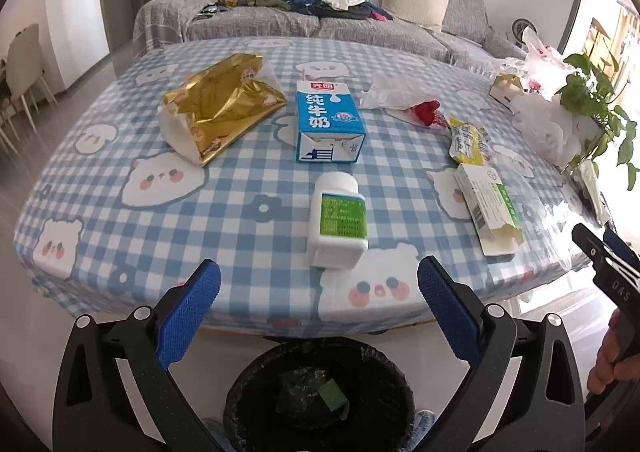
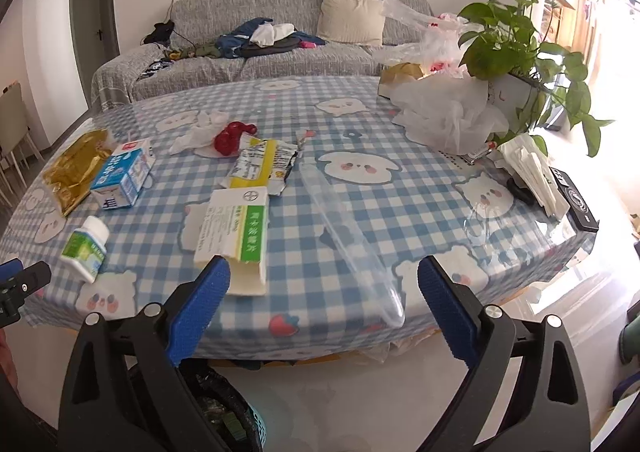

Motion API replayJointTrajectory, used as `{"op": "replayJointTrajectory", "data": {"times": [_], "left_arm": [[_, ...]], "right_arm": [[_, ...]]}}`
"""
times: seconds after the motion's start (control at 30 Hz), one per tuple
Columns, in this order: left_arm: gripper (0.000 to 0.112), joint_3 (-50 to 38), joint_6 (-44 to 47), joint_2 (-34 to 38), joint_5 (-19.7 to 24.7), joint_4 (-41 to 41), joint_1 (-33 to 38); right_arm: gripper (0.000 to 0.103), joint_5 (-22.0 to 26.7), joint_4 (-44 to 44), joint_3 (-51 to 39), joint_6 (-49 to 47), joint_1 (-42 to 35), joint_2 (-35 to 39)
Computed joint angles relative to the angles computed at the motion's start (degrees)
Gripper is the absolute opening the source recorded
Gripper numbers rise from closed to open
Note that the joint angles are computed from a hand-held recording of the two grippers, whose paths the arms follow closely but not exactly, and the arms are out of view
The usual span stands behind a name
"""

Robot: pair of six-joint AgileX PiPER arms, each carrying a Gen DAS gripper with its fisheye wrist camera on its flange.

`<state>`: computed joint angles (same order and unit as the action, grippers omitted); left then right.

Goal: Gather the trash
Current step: 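Raise both open tools back toward the table, then grasp the clear plastic tube with the right tool while the left tool grasps the white pill bottle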

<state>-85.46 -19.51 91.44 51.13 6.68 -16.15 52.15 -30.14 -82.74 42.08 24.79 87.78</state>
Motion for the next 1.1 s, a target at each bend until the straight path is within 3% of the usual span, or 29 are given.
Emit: {"op": "replayJointTrajectory", "data": {"times": [0.33,0.83,1.1], "left_arm": [[0.097,-9.6,4.0,8.6,3.0,-1.6,0.7],[0.097,-19.3,4.5,17.9,7.0,-1.9,0.7],[0.095,-20.9,4.3,20.2,7.5,-2.4,0.9]], "right_arm": [[0.080,-1.1,8.8,-9.1,-10.4,-7.6,9.3],[0.059,3.4,16.5,-20.4,-17.5,-12.4,19.8],[0.042,5.9,18.5,-25.0,-19.0,-13.1,23.7]]}}
